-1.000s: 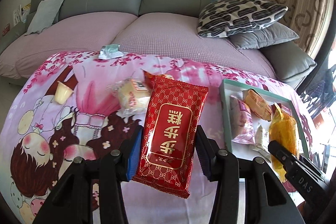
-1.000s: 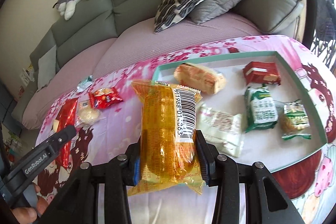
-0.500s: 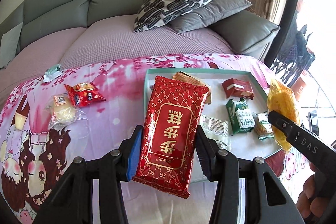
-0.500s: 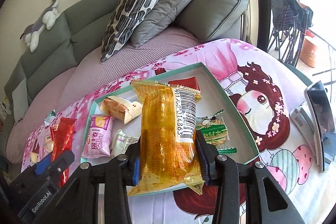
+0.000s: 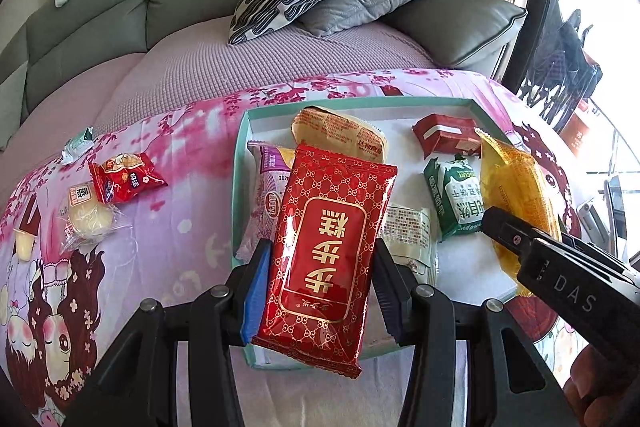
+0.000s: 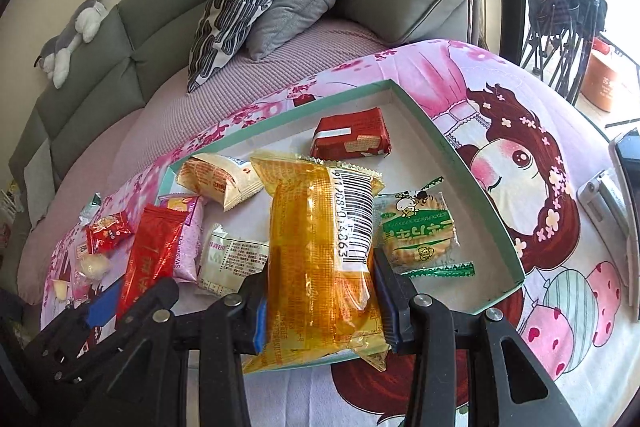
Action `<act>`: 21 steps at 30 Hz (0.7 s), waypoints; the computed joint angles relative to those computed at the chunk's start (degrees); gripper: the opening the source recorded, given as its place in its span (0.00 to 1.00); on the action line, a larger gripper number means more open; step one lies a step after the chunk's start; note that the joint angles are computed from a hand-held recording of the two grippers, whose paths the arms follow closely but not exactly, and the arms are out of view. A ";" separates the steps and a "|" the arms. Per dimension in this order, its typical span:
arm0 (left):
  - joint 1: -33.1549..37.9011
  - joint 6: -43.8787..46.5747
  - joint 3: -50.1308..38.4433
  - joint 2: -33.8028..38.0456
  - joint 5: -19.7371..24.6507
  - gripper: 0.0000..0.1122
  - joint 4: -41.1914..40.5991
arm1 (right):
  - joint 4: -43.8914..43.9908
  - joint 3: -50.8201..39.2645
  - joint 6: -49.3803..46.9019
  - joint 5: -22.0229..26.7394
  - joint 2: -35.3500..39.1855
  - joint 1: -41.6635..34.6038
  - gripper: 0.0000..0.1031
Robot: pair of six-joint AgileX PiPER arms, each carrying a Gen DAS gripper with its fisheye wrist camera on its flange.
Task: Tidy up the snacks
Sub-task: 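Lower both packets into the tray and open both tools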
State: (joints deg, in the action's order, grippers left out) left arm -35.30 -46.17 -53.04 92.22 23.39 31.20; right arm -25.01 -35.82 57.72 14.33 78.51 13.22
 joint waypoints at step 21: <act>0.16 0.76 -1.75 1.61 3.68 0.56 -0.46 | -6.88 -2.15 6.09 3.89 2.19 2.59 0.83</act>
